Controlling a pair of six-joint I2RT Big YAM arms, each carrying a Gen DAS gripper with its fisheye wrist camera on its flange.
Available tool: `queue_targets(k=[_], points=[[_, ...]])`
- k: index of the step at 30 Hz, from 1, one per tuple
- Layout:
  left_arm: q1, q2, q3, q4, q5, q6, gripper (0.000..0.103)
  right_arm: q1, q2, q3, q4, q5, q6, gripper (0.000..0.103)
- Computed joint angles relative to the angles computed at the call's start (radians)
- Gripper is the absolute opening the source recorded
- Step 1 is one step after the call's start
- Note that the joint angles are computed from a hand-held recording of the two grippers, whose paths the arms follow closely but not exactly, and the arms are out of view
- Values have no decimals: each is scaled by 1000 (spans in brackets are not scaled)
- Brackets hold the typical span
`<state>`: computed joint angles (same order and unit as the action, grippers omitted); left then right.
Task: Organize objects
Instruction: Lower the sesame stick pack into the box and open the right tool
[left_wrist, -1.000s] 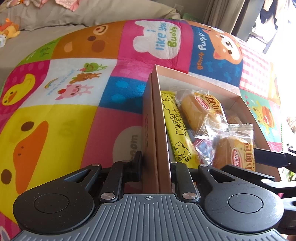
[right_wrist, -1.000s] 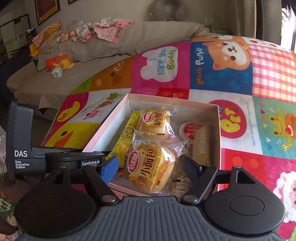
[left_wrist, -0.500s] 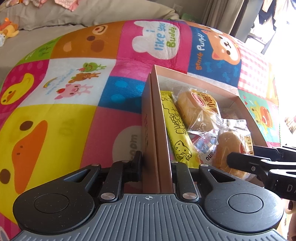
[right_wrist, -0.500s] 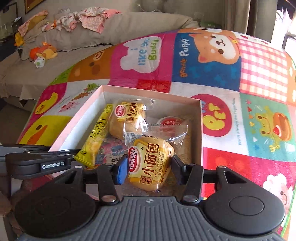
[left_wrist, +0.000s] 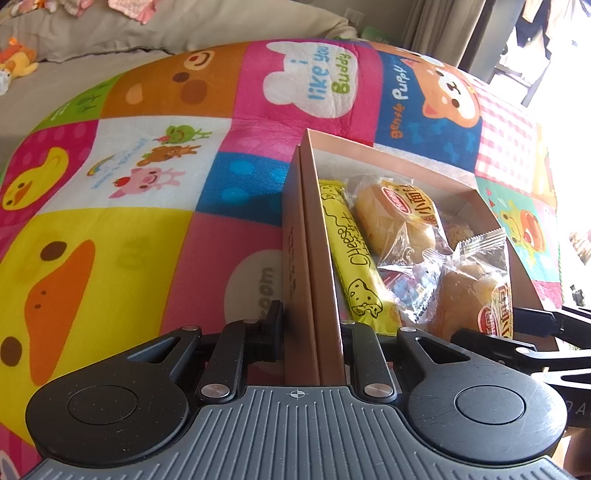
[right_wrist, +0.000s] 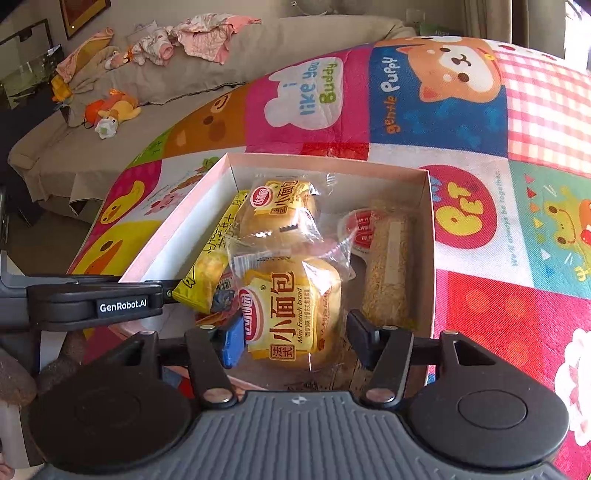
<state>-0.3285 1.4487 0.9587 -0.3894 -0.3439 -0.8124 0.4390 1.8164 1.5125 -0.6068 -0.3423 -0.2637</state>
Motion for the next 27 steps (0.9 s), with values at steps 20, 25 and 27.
queue_targets(k=[20,25,27], points=[[-8,31,61,-79,-18,-6,18,-76,-224,-307,241,38,-161,76],[8,181,251,-111,60,124,23,-73,-122,-244,269,152,-65,62],[23,262,351,-134,55,186,22,-86,-66,-188,293,195,1,62]])
